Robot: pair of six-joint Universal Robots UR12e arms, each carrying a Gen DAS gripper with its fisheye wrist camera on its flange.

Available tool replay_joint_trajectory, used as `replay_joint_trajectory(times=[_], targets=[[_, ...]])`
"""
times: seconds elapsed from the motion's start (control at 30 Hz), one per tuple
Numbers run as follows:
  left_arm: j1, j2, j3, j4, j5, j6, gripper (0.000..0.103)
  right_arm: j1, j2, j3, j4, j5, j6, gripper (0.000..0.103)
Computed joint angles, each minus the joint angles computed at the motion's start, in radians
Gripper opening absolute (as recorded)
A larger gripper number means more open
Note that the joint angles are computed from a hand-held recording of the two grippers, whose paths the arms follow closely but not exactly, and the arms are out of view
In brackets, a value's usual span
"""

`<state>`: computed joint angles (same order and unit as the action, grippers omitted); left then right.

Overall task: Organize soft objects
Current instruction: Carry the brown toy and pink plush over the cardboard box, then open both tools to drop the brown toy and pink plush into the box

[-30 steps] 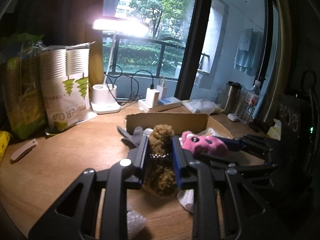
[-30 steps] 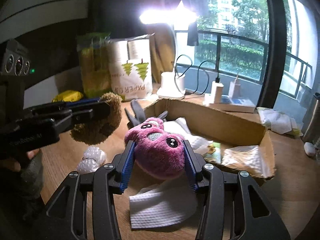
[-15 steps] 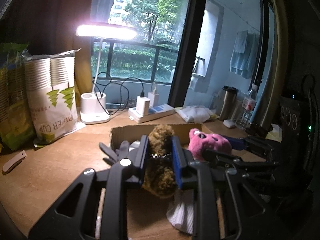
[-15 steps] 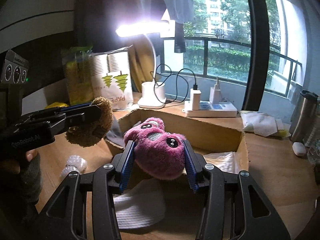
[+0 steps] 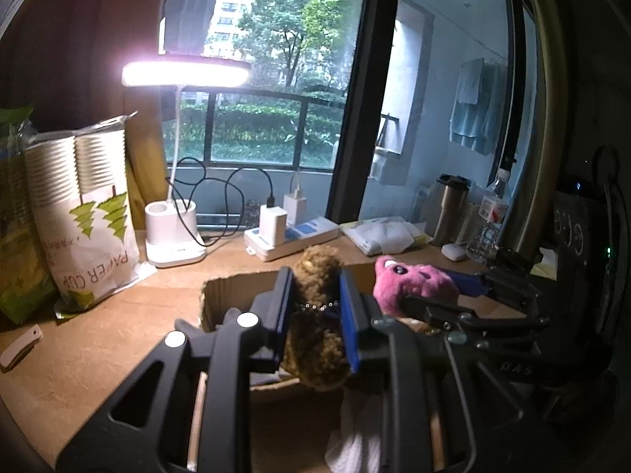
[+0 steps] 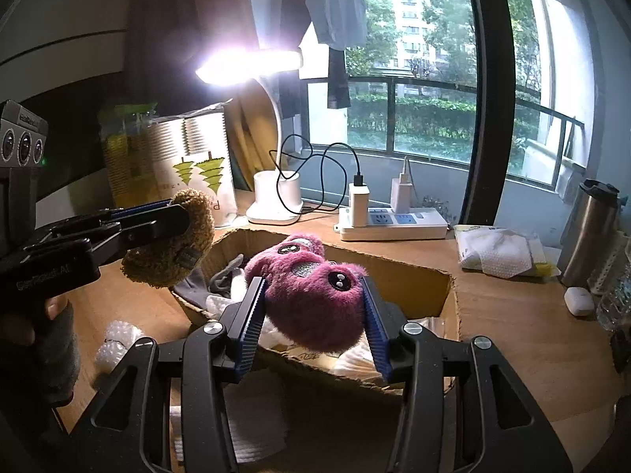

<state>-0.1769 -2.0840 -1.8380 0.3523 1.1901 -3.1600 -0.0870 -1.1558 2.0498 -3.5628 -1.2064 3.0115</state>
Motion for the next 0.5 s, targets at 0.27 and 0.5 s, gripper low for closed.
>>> replay_joint_trajectory(times=[0.27, 0.5], targets=[[-0.010, -0.019, 0.043, -0.015, 0.011, 0.017, 0.024, -0.002, 0.005, -0.026, 0.019, -0.018, 0.011, 0.049], [-0.014, -0.049, 0.085, -0.024, 0.006, -0.007, 0.024, -0.003, 0.028, -0.049, 0.008, -0.050, 0.061, 0.050]])
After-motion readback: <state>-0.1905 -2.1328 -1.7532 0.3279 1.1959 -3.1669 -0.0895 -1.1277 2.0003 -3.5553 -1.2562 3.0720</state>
